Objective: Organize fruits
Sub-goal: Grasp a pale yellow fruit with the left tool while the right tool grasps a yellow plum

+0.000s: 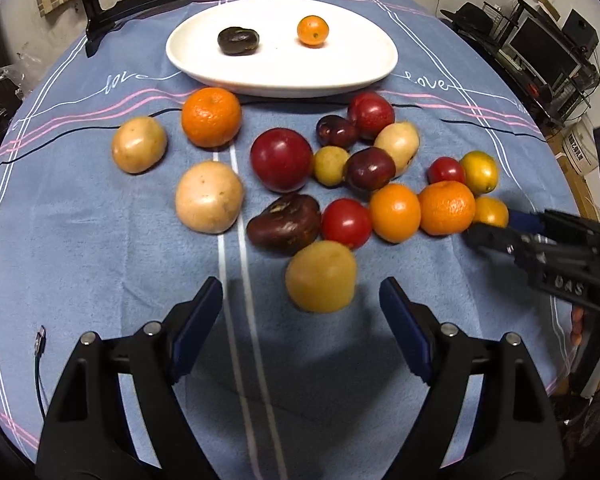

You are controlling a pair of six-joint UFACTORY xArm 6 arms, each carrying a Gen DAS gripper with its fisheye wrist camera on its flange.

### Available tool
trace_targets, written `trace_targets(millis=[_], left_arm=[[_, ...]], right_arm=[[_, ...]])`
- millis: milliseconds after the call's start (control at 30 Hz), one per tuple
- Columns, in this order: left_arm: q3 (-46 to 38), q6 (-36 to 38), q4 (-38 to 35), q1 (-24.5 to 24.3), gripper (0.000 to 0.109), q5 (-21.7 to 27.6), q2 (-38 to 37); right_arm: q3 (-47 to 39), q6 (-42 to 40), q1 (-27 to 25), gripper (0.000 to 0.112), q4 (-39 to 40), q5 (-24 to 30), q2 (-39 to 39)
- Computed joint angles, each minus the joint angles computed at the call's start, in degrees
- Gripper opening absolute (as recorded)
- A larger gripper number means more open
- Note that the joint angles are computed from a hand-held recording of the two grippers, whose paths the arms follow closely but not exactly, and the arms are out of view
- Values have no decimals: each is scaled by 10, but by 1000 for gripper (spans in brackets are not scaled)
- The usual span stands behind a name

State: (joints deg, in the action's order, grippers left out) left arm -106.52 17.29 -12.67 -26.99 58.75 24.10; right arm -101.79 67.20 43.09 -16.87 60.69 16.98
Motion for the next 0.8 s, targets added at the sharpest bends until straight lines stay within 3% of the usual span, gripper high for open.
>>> trace_targets(millis=[167,233,267,300,800], left_arm=[[-30,-5,1,-6,80,7,23],[-46,-10,7,-8,63,18,37],[-55,-13,8,-8,43,27,44],[-67,-14,3,-7,37,39,52],[-6,22,12,-4,36,4,-16]], right_arm=[[40,20,4,42,2,-18,-34],[46,27,4,42,0,-16,-40],[51,30,5,42,0,-18,-44],[55,34,6,42,-1,-19,-46],[10,7,24,42,8,-20,-17]])
